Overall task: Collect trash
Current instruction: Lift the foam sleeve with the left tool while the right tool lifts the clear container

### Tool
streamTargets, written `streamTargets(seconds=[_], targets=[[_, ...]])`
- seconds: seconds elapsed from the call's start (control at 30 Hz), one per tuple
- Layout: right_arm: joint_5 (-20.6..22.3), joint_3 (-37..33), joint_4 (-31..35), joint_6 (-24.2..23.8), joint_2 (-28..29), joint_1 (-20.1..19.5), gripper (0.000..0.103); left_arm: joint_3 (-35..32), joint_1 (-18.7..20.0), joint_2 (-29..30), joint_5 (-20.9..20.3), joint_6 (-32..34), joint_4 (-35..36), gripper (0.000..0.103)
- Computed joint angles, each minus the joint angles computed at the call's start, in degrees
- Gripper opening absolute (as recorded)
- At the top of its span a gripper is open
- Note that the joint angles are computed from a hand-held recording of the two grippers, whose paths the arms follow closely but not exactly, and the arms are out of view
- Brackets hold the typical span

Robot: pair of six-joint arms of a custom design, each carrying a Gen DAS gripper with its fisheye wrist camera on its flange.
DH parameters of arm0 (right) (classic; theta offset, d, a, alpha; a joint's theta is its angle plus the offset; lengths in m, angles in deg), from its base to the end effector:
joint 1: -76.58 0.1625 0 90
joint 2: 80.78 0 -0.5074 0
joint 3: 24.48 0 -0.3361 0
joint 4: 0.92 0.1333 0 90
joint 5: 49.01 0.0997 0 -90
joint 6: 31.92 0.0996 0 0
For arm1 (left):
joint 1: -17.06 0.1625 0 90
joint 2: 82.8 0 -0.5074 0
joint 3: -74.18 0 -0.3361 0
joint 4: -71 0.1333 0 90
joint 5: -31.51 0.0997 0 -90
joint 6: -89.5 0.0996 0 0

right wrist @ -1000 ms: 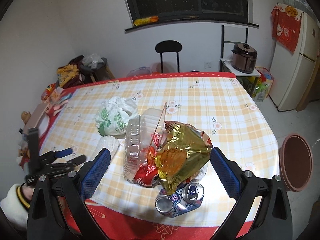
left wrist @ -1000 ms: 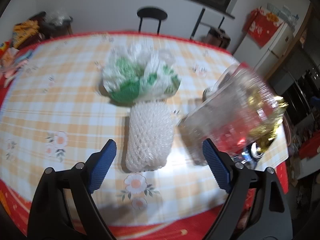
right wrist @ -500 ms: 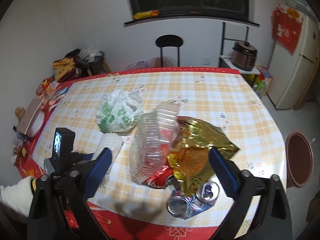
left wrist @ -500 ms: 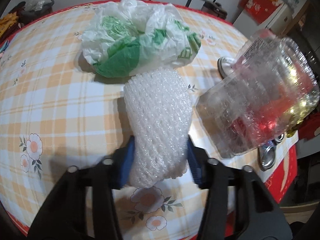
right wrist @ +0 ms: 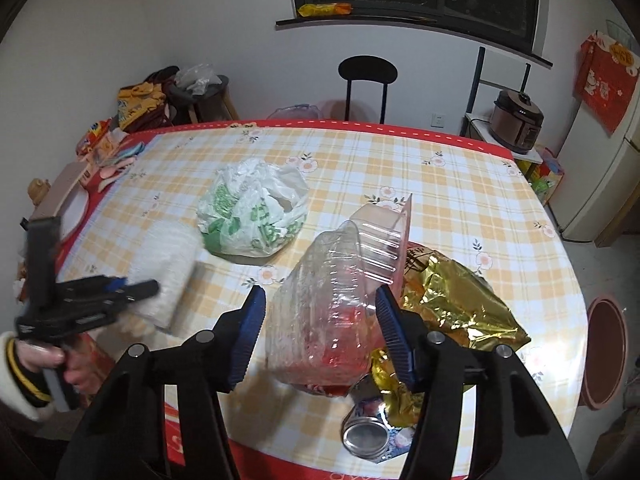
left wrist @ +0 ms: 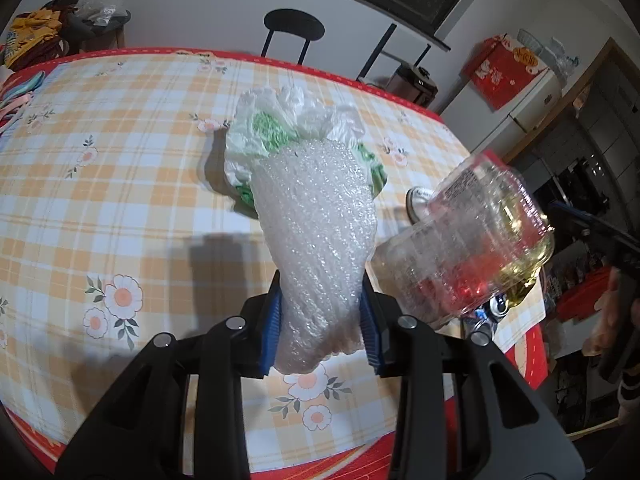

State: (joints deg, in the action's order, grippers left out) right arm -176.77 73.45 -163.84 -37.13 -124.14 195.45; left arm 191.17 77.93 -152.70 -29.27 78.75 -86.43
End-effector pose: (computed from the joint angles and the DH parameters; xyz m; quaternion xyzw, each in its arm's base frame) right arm 0.3932 -0.5633 0.1937 0.2244 -0.9082 0.2132 0.2817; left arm -0.0976 -0.5488 0.3460 0.1082 0.9473 -0.2453 0.1751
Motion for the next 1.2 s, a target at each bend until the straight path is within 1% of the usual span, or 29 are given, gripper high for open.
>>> streamTargets(seconds=[0.1,0.2,0.37,0.53,0.7,0.77,0.87,0.93,1.0,1.2], targets=[[-0.8,-0.2,0.3,-0.3,0.4,-0.2,0.056,0.7,-0.6,-0.4,-0.1,-0.3,-0.8,0.037],[-2.2,-0.6,1.3,-1.0,1.0,0.0,0.052,1.1,-0.5,-1.1,-0.4,-0.3,-0.8,0.037],[-1.5,-0.1,2.2,-0.6,0.8,0.1,0.044,1.7,-0.7,-1.6,-1.3,-0.5,-0.8,0.037],[0.0,0.4,2.4,-0.3,0.2,0.2,0.043,2.0,-1.3,-1.6,-1.9,-0.5,-0.4,0.037],[1.5,0.8,2.4,0.3,-0.3,0.4,0.036,2.2,-1.7,-1.6,-2.4,-0.7,0.1,0.037],[2.2,1.0,2.5,0.6,-0.5,0.3,0.031,2.2,-1.7,-1.6,-2.5,-0.6,0.4,0.037],[3.5,1.1,3.0,1.2,-0.6,0.2,0.029,2.2,-1.8,-1.6,-2.6,-0.6,0.5,0.037],[4.1,1.2,3.3,1.7,-0.6,0.2,0.029,2.2,-1.8,-1.7,-2.6,-0.7,0.6,0.037],[5.3,1.3,3.7,2.5,-0.8,-0.1,0.026,2.2,-1.8,-1.7,-2.5,-0.7,0.5,0.037],[8.9,1.5,3.1,3.4,-1.2,-0.3,0.024,2.1,-1.9,-2.1,-2.4,-0.8,0.7,0.037]])
